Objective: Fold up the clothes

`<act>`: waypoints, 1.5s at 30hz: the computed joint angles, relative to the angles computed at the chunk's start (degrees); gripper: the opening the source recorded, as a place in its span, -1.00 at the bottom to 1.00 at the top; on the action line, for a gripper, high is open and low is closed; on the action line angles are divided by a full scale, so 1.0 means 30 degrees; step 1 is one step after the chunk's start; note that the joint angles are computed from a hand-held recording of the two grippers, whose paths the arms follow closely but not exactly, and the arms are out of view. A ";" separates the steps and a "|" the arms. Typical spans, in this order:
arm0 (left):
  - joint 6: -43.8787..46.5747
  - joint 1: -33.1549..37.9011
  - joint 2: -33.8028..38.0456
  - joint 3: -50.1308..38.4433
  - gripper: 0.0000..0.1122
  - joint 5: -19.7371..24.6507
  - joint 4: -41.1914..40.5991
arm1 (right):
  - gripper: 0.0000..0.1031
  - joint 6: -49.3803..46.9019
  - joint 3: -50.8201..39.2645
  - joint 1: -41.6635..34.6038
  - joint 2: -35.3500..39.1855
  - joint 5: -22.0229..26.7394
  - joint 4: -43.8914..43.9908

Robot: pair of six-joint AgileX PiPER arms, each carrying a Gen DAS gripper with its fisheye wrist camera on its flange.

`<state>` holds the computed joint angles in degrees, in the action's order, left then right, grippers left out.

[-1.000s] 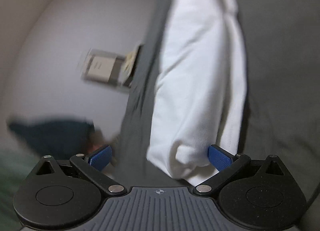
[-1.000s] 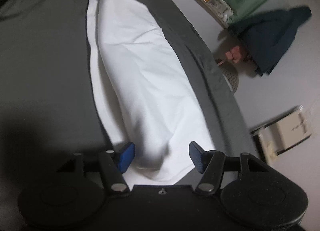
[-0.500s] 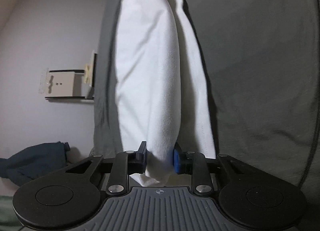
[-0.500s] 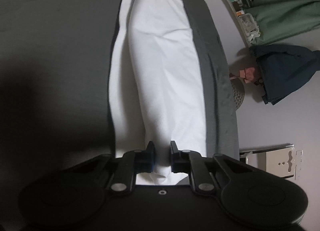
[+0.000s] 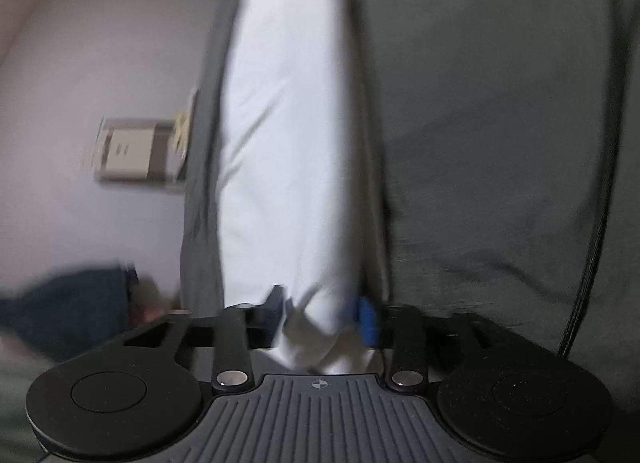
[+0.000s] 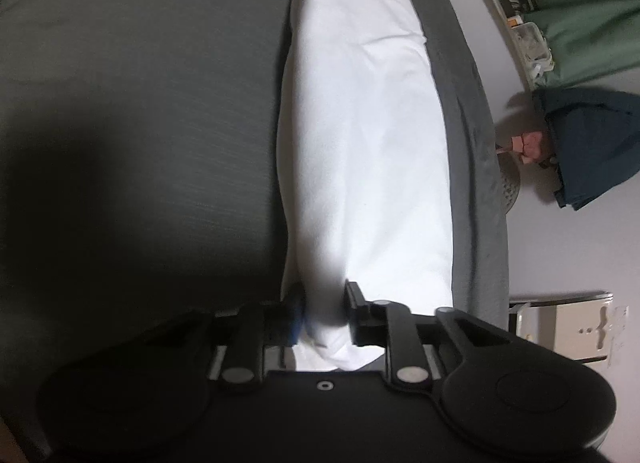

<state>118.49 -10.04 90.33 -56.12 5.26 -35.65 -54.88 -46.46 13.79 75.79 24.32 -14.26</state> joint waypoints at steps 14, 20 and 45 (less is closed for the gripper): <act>-2.3081 0.4535 0.6516 -1.4026 0.82 1.2827 -0.0417 | -0.14 0.6864 -0.9271 -0.7079 0.5207 0.4855 1.5211; -3.1585 0.4537 0.9742 -1.6022 0.07 1.1889 0.1112 | -0.28 1.7349 -1.0952 -0.6537 0.7851 0.3020 1.1594; -2.6856 0.4005 0.4746 -0.6667 -0.88 0.5019 -0.5182 | 0.30 1.3063 -0.6595 -0.8652 0.6068 0.1657 1.8156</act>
